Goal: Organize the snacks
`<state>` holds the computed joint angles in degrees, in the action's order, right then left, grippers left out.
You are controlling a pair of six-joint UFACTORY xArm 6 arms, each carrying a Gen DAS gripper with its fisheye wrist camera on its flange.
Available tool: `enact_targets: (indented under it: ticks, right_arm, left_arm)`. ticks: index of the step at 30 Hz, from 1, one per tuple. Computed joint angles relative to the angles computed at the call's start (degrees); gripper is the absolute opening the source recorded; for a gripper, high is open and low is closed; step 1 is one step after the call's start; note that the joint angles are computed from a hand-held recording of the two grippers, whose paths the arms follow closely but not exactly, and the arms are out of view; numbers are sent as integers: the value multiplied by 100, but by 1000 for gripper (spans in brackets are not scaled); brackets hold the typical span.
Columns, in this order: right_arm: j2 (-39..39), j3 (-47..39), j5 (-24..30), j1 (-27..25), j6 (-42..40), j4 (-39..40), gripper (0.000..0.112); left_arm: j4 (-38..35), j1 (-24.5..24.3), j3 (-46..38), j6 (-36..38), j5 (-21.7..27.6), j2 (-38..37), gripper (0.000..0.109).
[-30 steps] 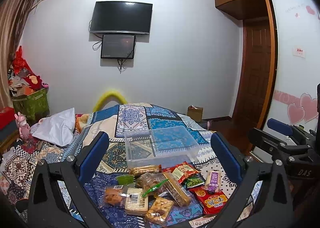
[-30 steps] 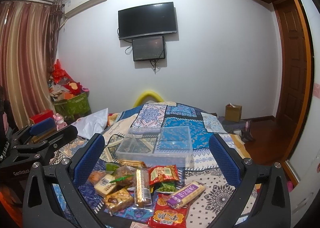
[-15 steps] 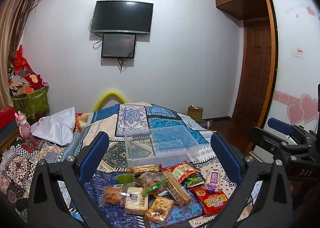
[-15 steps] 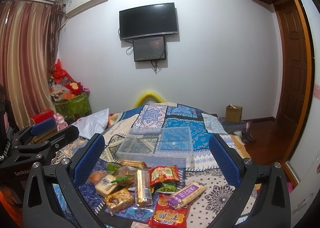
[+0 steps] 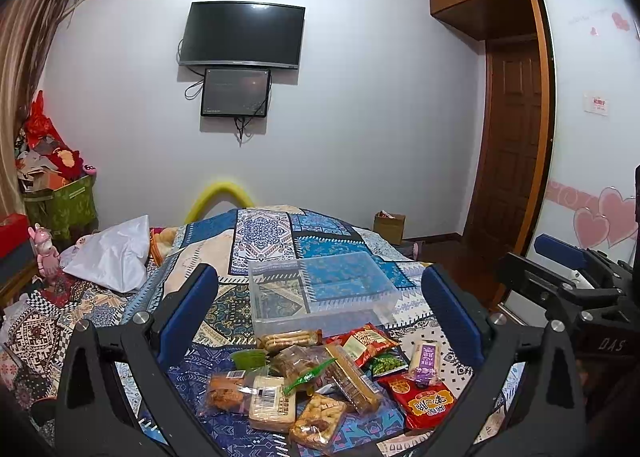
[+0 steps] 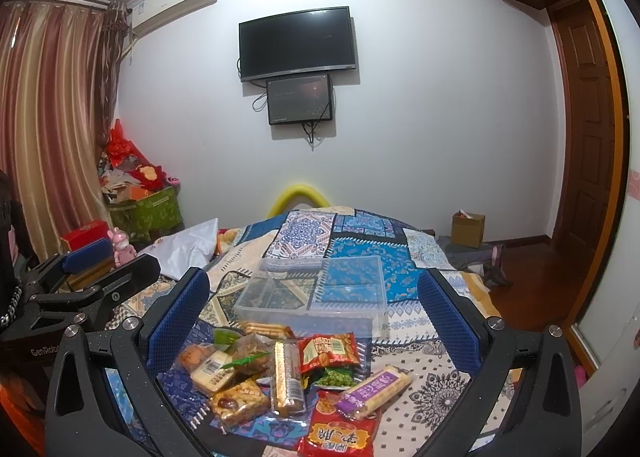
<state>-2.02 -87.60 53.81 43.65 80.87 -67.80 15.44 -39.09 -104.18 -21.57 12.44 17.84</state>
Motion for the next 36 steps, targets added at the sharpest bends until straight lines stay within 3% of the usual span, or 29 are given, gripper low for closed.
enact_targets:
  ticks: [22, 30, 36]
  right_arm:
    - [16, 83, -174, -146, 23, 114, 103]
    - [-16, 278, -154, -355, -169, 657, 103]
    - [-19, 563, -166, -657, -442, 1535, 103]
  left_arm:
    - [-224, 23, -245, 240, 173, 220, 103]
    - [-1194, 124, -816, 1057, 959, 710, 103]
    - [-1219, 234, -1085, 1013, 1606, 1072, 102]
